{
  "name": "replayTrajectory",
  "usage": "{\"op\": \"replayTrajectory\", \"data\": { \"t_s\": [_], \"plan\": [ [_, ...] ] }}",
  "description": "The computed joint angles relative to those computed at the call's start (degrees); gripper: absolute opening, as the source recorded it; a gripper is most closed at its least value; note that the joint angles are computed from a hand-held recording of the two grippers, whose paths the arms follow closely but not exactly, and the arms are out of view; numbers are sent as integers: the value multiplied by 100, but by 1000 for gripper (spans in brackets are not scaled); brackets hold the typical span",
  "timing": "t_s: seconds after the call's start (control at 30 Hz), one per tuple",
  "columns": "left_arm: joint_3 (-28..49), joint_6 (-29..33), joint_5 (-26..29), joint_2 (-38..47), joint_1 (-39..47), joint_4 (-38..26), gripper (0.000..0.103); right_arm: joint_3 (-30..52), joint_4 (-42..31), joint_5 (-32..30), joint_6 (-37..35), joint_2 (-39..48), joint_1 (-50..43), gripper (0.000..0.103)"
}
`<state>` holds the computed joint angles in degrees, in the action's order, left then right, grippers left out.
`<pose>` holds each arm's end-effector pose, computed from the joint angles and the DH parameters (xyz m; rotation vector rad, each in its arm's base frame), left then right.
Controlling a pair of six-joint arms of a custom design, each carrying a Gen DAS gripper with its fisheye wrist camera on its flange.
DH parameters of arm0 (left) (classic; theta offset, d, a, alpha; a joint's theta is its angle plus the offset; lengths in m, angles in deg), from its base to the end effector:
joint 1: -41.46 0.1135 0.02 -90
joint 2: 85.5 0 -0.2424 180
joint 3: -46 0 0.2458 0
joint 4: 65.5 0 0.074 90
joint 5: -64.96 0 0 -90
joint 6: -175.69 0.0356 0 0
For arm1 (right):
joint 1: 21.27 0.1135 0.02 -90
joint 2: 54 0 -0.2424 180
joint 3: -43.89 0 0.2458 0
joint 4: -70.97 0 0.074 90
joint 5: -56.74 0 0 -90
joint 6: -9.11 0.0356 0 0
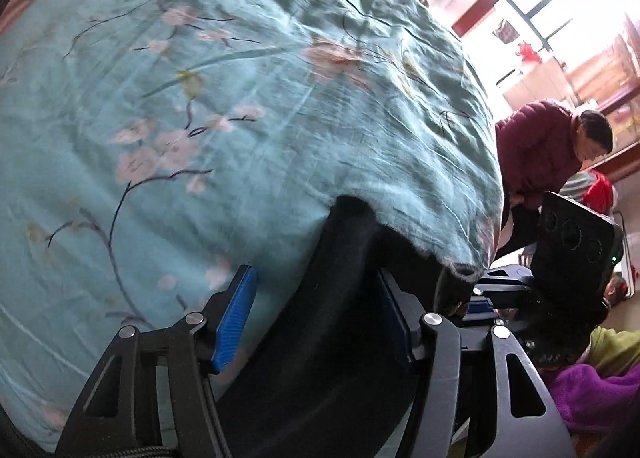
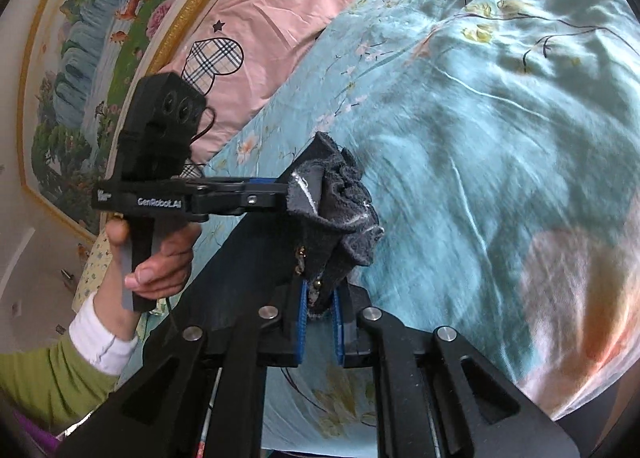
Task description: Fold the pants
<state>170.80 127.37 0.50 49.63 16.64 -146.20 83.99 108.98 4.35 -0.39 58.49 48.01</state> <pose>0.3854 -0.1951 0.1343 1.6498 2.5276 -0.6807 0.1164 0.2462 0.0455 0.5883 2.0801 0.8946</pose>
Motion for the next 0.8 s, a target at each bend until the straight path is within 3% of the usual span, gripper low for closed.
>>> {"op": "replayTrajectory", "data": {
  "t_s": [0.07, 0.13, 0.2, 0.4, 0.57, 0.8],
  "plan": [
    [150, 48, 52, 110, -62, -134, 51, 37, -113, -10, -61, -32, -13, 12],
    [243, 85, 112, 186, -110, -265, 37, 95, -229, 4, -95, -42, -13, 12],
    [43, 130, 149, 61, -136, -130, 13, 93, -181, -3, -107, -16, -21, 12],
    [-1189, 149, 361, -942, 2, 791, 9, 131, -275, 79, -197, -109, 13, 12],
    [-1415, 213, 895, -1438, 426, 705, 9, 183, -288, 199, -733, -482, 59, 12],
    [-1848, 442, 1827, -2169, 1307, 501, 9, 277, 999, -460, -1787, -507, -185, 12]
  ]
}}
